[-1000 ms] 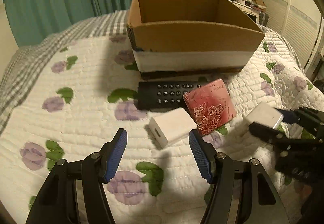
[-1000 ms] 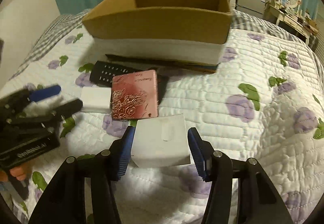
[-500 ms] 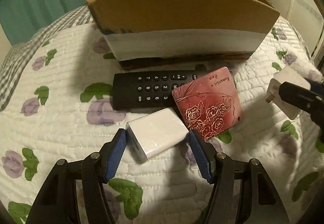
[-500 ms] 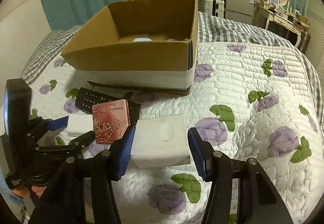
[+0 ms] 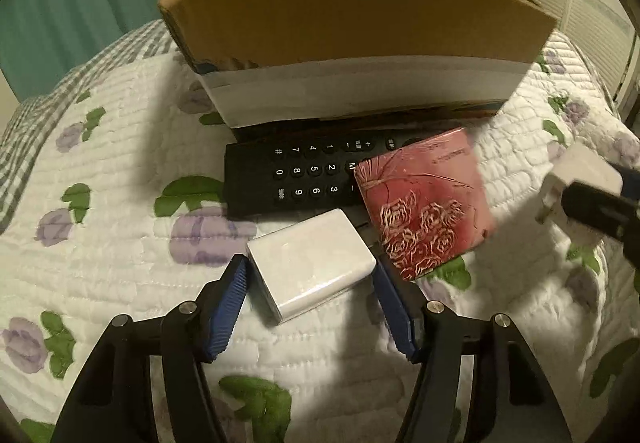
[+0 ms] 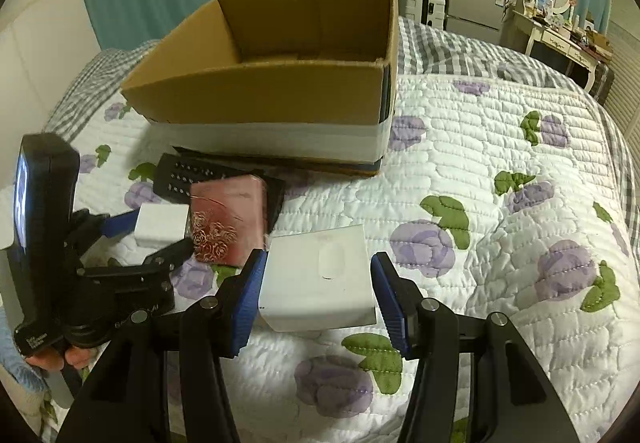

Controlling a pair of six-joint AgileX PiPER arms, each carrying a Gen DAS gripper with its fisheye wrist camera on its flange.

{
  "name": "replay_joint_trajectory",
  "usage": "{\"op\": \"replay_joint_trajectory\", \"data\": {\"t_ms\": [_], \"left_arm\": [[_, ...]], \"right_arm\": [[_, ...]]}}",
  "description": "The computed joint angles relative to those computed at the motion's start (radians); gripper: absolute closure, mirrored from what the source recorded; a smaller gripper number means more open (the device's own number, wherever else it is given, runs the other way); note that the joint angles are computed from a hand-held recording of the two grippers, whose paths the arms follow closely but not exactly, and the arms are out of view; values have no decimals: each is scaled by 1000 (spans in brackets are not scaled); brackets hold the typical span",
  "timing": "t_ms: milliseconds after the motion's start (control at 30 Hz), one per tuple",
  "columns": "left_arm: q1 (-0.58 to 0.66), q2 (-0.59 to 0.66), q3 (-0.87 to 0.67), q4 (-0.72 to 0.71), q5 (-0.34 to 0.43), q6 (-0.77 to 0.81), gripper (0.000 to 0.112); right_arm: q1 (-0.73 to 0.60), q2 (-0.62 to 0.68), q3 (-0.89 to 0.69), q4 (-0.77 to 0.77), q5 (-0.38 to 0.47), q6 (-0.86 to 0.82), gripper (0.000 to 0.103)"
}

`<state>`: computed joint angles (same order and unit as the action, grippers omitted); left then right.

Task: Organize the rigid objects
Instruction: 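Grasp the white charger with the left tool while the right tool grasps the white square box, then place both white items into the cardboard box and open the tools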

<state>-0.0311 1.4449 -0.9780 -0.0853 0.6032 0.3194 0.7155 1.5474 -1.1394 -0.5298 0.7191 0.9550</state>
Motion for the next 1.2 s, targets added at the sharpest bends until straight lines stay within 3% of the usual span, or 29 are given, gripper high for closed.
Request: {"op": "replay_joint_trajectory", "data": {"t_ms": [100,233,433,600,767,1200], "left_arm": [[9,-60,32,-8,15,17,49],[104,-142,32,-149,86,142,49],[190,-193,-78,-281,199,219,49],[169,-198,-228,-290,277,185,49],[138,-92,-462,-296,335,149,49],[-23,375,-912,-65,315,-47,49]], "right_arm": [[12,-16,-5,-10,13,8,50],[43,-33,-31,-27,42,12,50],[75,-76,-93,-40,95,-6,50],[73,-87,-225,-59,161,-80,50],[9,-33,-398,-33,171,-209,50],[-241,274,-747,230,80,-555,50]]}}
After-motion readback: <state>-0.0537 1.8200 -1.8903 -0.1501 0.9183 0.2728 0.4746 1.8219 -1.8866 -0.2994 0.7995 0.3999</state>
